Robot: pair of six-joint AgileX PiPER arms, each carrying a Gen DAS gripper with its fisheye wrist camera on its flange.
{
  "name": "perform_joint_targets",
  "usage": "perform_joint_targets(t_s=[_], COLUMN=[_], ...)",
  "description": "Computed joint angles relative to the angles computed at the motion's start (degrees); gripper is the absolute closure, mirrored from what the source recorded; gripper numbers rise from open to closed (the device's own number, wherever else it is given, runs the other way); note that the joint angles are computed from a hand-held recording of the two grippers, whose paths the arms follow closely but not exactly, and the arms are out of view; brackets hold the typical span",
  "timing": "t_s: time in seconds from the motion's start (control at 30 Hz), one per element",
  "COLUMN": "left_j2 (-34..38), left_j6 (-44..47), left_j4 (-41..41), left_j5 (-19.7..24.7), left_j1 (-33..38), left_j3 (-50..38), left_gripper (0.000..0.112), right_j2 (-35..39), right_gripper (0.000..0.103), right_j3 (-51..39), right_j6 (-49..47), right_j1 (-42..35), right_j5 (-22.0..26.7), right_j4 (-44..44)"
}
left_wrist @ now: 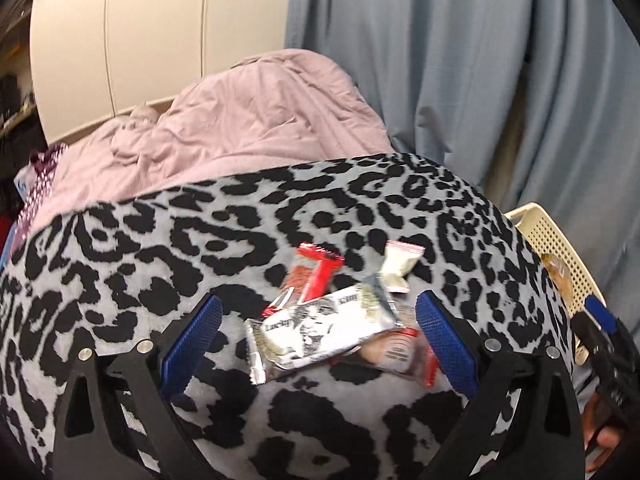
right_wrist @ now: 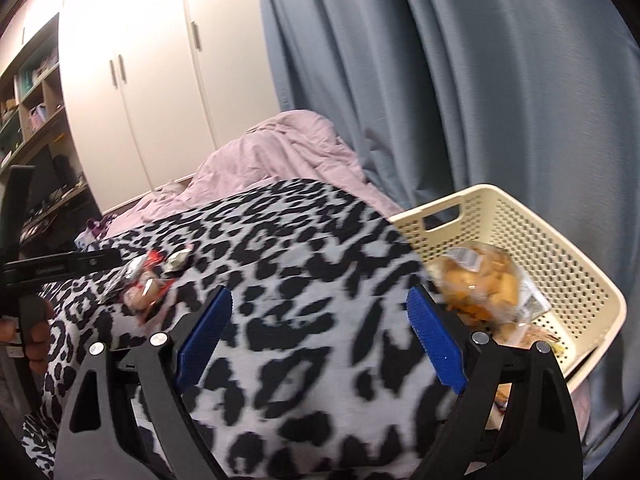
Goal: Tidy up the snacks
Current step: 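Lower the left gripper onto the silver Lucky King wrapper and close it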
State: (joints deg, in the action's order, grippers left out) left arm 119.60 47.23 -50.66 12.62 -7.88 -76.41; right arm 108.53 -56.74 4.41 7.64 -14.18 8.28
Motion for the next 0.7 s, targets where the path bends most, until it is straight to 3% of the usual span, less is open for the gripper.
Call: perform_joint_targets(t_s=[0.17, 0.3, 0.37, 0.43, 0.5, 0.7], left_j2=[3.33, 5.47, 5.72, 5.20, 4.05, 0.70], left_j6=[1.56, -7.49, -6.22, -6.22, -0.06, 2.33], left_j4=[-2.24, 7.57, 6.58, 6.70, 1.29, 1.46], left_j5=[2.35, 2.35, 2.52, 2.26, 2.36, -1.96], left_j1=[1.05, 0.73, 1.35, 2.28, 3.89, 6.13], left_j3=[-3.70, -6.83, -6.82, -5.58, -3.10, 4.09], left_gripper=[0.015, 0.015, 0.015, 0.015, 0.015, 0.015], right_j2=[1.31, 2.25, 2.61, 2.89, 3.24, 3.87], right_gripper=[0.013, 0.013, 0.013, 0.013, 0.013, 0.013], right_j3=[-2.04, -3.18, -3.65, -3.93, -4.32, -5.25], right_j6=[-6.23, -7.72, -8.37, -8.38, -7.82, -6.17], right_j1=[2.73, 3.70, 4.04, 4.05, 4.09, 4.67], right_j5=[1.60, 2.52, 2.88, 3.06, 3.37, 3.95], right_j4=[6.07, 7.63, 8.26, 8.22, 7.83, 5.80])
